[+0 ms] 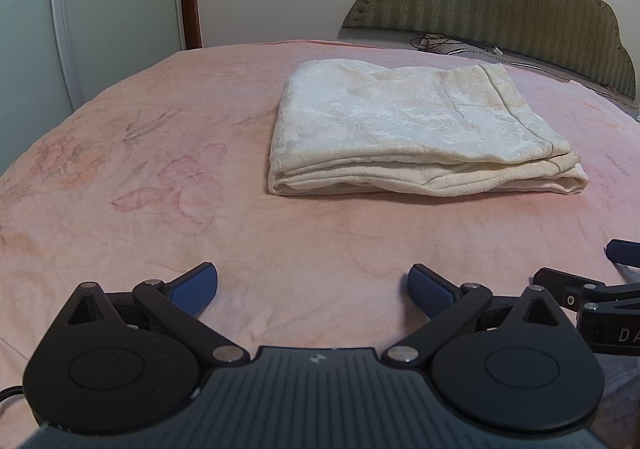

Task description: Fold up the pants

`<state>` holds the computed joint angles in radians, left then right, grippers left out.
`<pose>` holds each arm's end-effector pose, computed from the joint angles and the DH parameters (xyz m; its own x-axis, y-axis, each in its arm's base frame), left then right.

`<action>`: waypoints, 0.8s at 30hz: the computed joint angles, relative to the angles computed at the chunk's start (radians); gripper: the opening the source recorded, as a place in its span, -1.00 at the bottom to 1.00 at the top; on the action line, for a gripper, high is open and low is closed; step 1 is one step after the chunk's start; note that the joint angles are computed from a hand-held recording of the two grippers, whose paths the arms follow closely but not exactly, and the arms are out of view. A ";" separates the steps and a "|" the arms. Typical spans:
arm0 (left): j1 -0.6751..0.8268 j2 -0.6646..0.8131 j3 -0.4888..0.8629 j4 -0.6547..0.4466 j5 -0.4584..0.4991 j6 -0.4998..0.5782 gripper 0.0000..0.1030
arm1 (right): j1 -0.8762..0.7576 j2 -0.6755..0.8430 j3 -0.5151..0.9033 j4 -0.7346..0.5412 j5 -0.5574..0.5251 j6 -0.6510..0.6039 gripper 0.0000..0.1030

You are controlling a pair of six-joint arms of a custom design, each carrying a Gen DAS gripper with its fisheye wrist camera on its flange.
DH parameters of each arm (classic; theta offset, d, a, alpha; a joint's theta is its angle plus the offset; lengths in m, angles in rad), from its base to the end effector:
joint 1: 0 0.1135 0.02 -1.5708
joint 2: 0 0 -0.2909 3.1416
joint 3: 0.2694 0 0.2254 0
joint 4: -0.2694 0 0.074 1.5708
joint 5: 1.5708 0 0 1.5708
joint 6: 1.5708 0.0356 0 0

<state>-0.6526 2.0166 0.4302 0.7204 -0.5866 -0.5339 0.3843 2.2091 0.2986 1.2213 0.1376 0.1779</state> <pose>0.2258 -0.1478 0.0788 -0.6334 -0.0494 -0.7723 -0.1179 0.9925 0.0333 0.2446 0.0936 0.0528 -0.6286 -0.0651 -0.7750 -0.1646 0.9851 0.0507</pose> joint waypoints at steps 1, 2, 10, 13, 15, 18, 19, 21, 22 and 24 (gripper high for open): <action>0.000 0.001 0.000 0.000 0.000 0.000 1.00 | 0.000 0.001 0.000 0.000 0.000 0.000 1.00; 0.000 0.001 0.000 0.000 0.000 0.000 1.00 | 0.001 0.001 0.000 0.001 0.000 0.001 1.00; 0.000 0.000 -0.001 0.001 0.001 -0.003 1.00 | 0.000 0.001 -0.003 0.009 -0.007 0.009 1.00; -0.001 0.000 -0.001 0.002 0.001 -0.004 1.00 | -0.002 0.000 -0.008 0.013 -0.001 0.005 1.00; -0.001 0.000 -0.002 0.002 0.000 -0.004 1.00 | -0.011 -0.001 -0.014 0.021 -0.005 0.010 1.00; 0.000 0.000 -0.002 0.003 0.001 -0.004 1.00 | -0.008 0.000 -0.016 0.023 0.004 0.010 1.00; -0.001 0.001 -0.002 0.003 0.001 -0.004 1.00 | -0.004 -0.001 -0.013 0.016 0.010 0.008 1.00; 0.000 0.000 -0.002 0.003 0.001 -0.004 1.00 | -0.001 -0.003 -0.008 0.003 0.017 0.003 1.00; 0.000 0.000 -0.002 0.003 0.001 -0.004 1.00 | -0.002 -0.003 -0.008 0.002 0.017 0.001 1.00; -0.001 0.001 -0.002 0.002 0.000 -0.004 1.00 | -0.002 -0.003 -0.008 0.002 0.017 0.002 1.00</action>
